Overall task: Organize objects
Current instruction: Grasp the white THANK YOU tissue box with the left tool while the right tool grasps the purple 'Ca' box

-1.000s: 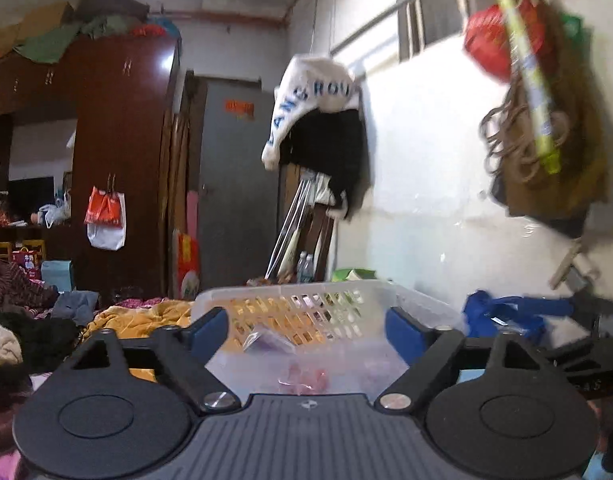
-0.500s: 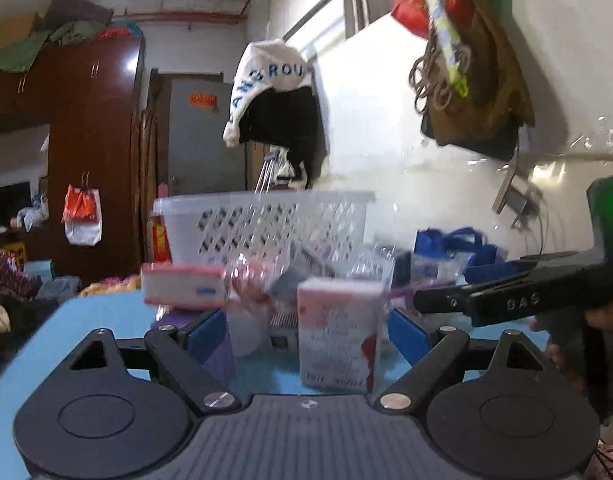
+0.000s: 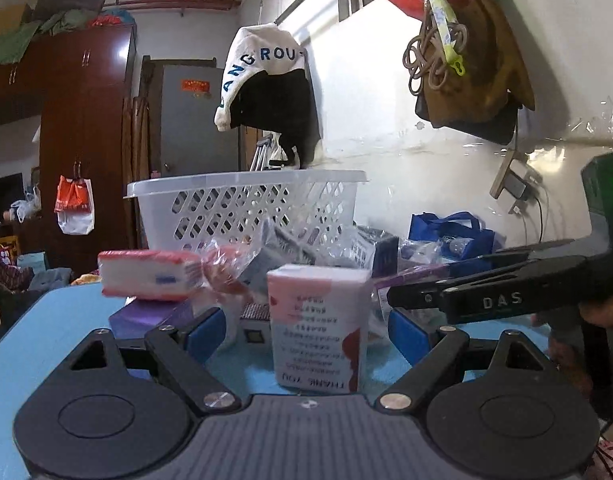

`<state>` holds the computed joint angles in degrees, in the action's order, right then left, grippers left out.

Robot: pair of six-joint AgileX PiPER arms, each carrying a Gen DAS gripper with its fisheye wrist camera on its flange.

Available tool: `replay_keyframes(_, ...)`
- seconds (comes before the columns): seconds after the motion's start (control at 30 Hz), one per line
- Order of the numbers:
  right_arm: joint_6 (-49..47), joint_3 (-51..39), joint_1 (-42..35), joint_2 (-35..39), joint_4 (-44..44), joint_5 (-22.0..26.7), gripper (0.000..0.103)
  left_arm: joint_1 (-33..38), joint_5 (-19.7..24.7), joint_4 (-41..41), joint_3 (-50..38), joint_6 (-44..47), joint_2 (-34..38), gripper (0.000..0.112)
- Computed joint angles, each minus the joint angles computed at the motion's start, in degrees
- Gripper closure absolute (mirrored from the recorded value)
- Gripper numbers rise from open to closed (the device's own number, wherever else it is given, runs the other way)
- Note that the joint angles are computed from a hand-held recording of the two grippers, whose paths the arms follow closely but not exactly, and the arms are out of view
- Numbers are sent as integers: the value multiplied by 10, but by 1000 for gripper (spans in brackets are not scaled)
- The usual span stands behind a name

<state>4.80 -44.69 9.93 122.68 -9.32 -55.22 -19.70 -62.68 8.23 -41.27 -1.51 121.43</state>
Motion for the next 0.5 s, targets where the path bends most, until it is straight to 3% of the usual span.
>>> replay_keyframes(0.07,2,10,-8,6,-18,-33,34,-4,6,-7,-5,0,1,22)
replay_keyframes(0.17,-23,9,5,5,5,-34,34,-11,25,-20,-17,5,3,23)
replay_keyframes(0.43,-3,4,-7,10,-26,-47,34,-9,54,-2,-30,-11,0,48)
replay_keyframes(0.47,-2,4,-8,11,-28,-50,34,-6,54,7,-31,-15,1,56)
replay_keyframes(0.5,-2,5,-9,12,-30,-54,34,-7,49,5,-29,-13,1,55)
